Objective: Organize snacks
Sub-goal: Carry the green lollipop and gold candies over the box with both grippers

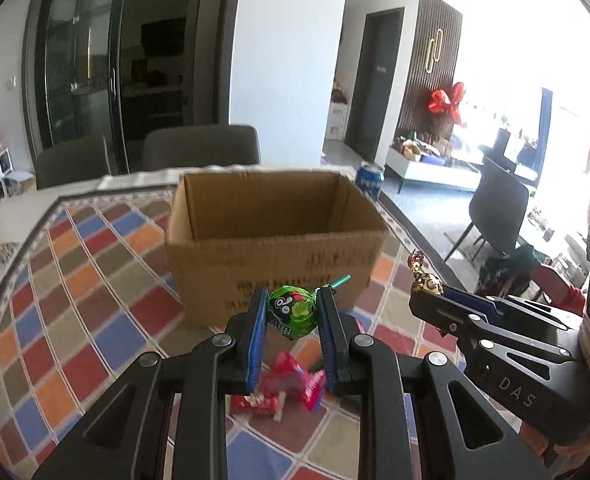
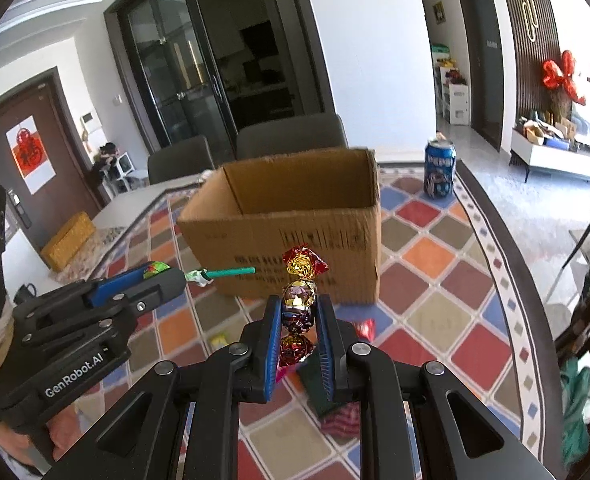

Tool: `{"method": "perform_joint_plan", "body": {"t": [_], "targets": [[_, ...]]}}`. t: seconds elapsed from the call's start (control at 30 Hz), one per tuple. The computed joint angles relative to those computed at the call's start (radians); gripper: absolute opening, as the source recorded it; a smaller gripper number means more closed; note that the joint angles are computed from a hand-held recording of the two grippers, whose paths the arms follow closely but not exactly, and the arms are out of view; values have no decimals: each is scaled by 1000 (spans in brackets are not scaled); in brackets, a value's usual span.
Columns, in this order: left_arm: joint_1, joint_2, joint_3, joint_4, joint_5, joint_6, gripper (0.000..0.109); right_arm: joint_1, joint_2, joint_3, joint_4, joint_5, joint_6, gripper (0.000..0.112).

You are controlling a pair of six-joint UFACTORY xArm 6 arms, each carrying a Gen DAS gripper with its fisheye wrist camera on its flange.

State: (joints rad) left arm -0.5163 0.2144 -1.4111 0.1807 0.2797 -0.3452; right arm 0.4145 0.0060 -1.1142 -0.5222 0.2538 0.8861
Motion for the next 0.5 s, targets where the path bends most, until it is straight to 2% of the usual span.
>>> {"method": "perform_joint_plan", "body": {"t": [0.3,0.5], "targets": [[34,54,-118,79,11,-41,25,-10,82,-143,6,3,-55,18],[50,108,-209,65,36,-14,25,-10,137,-236,34,18,-116,18]]}}
